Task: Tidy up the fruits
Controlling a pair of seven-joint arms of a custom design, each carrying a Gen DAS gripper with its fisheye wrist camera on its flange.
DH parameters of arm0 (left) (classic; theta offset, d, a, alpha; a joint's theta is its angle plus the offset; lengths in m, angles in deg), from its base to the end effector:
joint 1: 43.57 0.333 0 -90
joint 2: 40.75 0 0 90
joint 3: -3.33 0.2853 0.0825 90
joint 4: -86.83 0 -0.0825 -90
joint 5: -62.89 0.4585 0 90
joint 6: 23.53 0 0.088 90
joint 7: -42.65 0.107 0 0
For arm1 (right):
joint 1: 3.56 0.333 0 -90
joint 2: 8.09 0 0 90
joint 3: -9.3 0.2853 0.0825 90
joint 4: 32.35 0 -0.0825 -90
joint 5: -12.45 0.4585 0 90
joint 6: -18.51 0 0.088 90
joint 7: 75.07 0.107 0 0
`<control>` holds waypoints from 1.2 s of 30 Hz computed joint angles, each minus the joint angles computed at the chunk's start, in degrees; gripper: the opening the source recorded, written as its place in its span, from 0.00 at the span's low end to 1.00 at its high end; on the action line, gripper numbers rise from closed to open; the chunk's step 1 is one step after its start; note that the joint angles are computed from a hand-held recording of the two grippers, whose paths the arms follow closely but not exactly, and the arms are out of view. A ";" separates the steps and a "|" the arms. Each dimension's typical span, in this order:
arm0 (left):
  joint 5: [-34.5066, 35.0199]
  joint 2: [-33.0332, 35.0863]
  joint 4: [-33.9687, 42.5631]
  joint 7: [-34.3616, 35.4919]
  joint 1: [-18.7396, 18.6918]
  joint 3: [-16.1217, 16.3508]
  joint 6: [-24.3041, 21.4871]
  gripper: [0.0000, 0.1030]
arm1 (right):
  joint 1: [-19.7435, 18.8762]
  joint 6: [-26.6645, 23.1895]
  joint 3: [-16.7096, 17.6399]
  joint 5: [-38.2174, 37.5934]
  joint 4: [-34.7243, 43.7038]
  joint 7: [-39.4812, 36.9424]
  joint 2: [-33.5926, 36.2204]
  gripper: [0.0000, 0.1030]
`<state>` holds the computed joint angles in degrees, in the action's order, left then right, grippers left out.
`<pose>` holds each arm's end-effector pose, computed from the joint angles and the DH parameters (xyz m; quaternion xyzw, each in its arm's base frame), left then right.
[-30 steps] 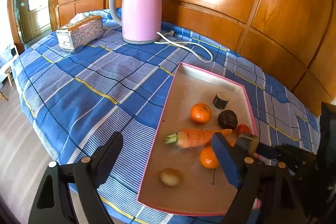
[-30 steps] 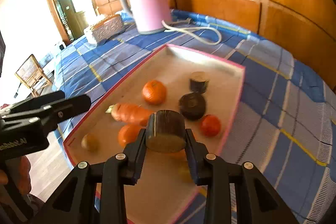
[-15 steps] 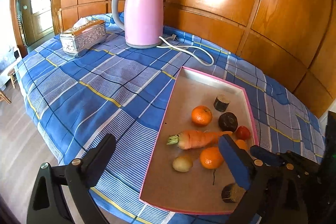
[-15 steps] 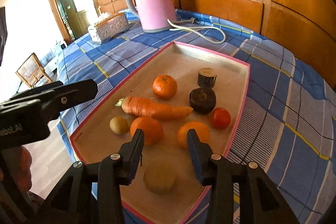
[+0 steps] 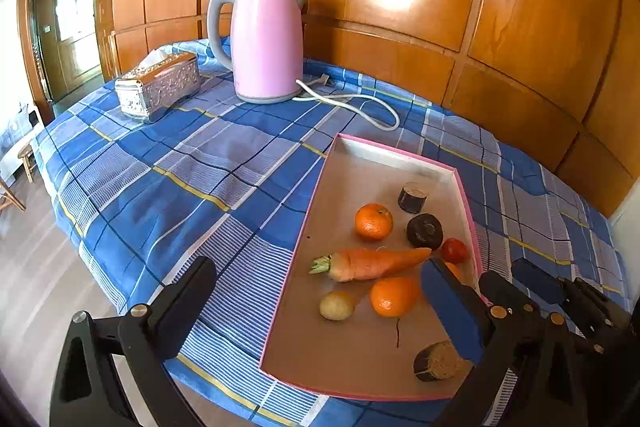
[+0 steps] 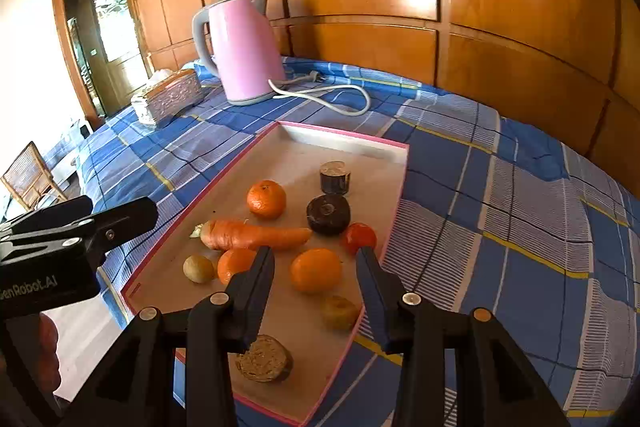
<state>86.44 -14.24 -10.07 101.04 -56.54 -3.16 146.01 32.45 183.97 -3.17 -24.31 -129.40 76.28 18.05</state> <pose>0.7153 -0.2704 0.3558 -0.6057 0.6883 -0.3353 0.2166 0.6742 0.3511 0.3449 -0.6353 0.6584 -0.2381 0.3259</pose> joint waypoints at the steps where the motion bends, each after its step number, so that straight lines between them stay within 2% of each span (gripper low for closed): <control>1: 1.24 -0.19 -0.05 -1.12 -1.18 1.25 0.04 1.00 | 0.36 -0.14 -0.43 -0.38 -0.18 0.65 -0.12 0.42; 3: 3.44 -0.45 -0.03 -2.90 -2.76 2.82 -0.31 1.00 | 0.76 -0.35 -0.84 -1.04 -0.50 1.74 -0.35 0.42; 6: 5.09 -0.70 -0.33 -4.29 -3.18 3.19 0.11 1.00 | 1.17 -0.94 -1.27 -2.56 -0.92 3.63 -0.74 0.42; 9: 7.89 -1.06 -0.79 -7.38 -4.60 4.92 1.13 1.00 | 1.73 -2.02 -1.83 -5.34 -1.37 6.49 -1.31 0.42; 15: 12.52 -1.12 -0.66 -11.76 -6.04 6.62 1.27 1.00 | 0.27 -2.49 -0.46 -8.93 -1.99 10.07 -2.15 0.42; 20: 14.16 -0.87 -0.28 -13.02 -5.65 6.20 0.82 1.00 | -0.37 -2.87 0.33 -11.70 -1.59 11.91 -2.16 0.42; 27: 15.35 -0.66 0.00 -13.81 -5.28 5.83 0.52 1.00 | -1.77 -2.97 1.83 -11.50 -1.30 11.28 -1.95 0.42; 36: 14.19 -0.57 0.05 -12.57 -4.52 4.80 0.27 1.00 | -1.58 -3.07 1.69 -11.53 -1.09 11.15 -1.85 0.42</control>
